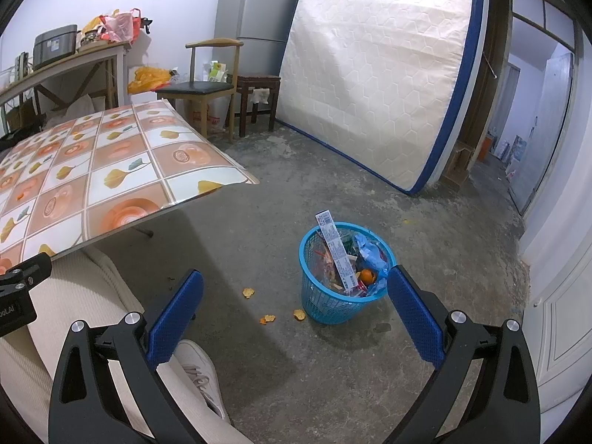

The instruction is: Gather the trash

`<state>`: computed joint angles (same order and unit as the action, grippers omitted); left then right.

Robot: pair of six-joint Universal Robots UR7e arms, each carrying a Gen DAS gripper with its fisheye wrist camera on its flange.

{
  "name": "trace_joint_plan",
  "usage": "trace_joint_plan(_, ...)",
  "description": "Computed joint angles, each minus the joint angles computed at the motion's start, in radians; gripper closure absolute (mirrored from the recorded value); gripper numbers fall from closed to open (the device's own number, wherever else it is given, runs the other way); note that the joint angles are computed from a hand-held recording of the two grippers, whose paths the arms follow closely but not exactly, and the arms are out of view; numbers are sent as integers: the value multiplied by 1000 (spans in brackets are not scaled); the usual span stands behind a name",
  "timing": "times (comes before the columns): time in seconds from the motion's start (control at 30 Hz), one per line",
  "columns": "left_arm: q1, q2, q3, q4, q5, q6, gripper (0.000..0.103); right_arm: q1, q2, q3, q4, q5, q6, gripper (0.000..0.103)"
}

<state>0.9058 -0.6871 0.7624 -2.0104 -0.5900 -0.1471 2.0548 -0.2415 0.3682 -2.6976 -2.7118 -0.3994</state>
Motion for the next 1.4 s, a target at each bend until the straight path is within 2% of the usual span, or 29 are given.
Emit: trace_joint_plan(1.4,0,7,-18,20,-3,-6,8,4,5,-7,-1,0,4,6)
